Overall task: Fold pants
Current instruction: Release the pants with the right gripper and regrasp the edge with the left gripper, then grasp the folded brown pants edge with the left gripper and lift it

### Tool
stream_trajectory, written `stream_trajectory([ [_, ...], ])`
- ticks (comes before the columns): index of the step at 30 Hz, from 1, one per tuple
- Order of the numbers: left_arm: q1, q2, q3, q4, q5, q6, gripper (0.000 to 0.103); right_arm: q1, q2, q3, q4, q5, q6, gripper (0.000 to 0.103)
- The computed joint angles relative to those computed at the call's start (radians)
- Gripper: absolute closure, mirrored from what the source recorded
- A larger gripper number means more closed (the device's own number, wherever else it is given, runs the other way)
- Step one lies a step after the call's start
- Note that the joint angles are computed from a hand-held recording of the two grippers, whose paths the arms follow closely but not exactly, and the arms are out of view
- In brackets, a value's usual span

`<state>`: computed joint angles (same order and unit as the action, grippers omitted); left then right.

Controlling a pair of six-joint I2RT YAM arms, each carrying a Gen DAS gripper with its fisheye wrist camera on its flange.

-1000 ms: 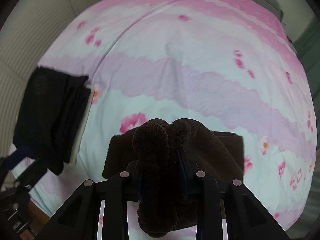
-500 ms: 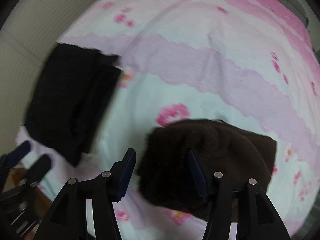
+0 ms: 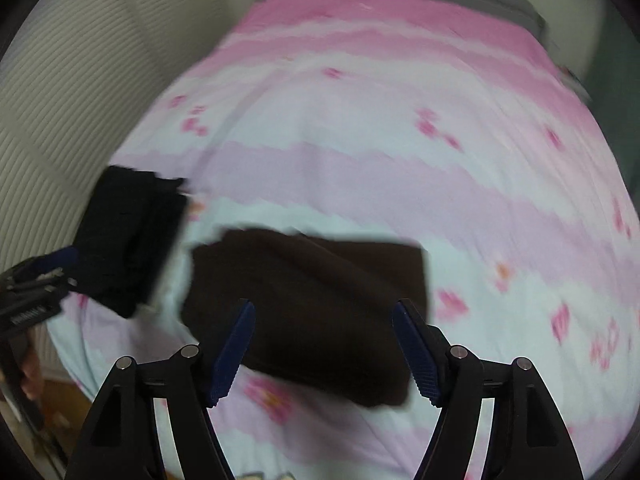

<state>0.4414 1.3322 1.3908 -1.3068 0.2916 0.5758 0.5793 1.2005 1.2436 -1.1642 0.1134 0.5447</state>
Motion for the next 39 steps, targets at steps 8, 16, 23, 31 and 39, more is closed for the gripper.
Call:
stream_trajectory([
  [8,-0.311,0.048,-0.113,0.105,-0.122,-0.243,0.023,-0.214,-0.283,-0.376,-0.036,-0.157,0.059,0.031],
  [16,-0.536,0.118,-0.205,0.244,-0.389,-0.411,0.023,-0.226,-0.344,-0.571,0.032,-0.233,0.049,0.031],
  [23,-0.479,0.07,-0.201,0.219,-0.268,-0.382,0.071,-0.163,-0.315,-0.6,0.078,-0.257,0.065,0.031],
  [31,-0.226,-0.007,-0.199,0.153,-0.109,-0.235,0.07,-0.165,-0.31,-0.571,0.087,-0.274,0.045,0.031],
  [39,-0.077,0.048,-0.333,0.215,-0.069,-0.123,0.04,-0.104,-0.282,-0.563,0.105,-0.244,0.085,0.031],
])
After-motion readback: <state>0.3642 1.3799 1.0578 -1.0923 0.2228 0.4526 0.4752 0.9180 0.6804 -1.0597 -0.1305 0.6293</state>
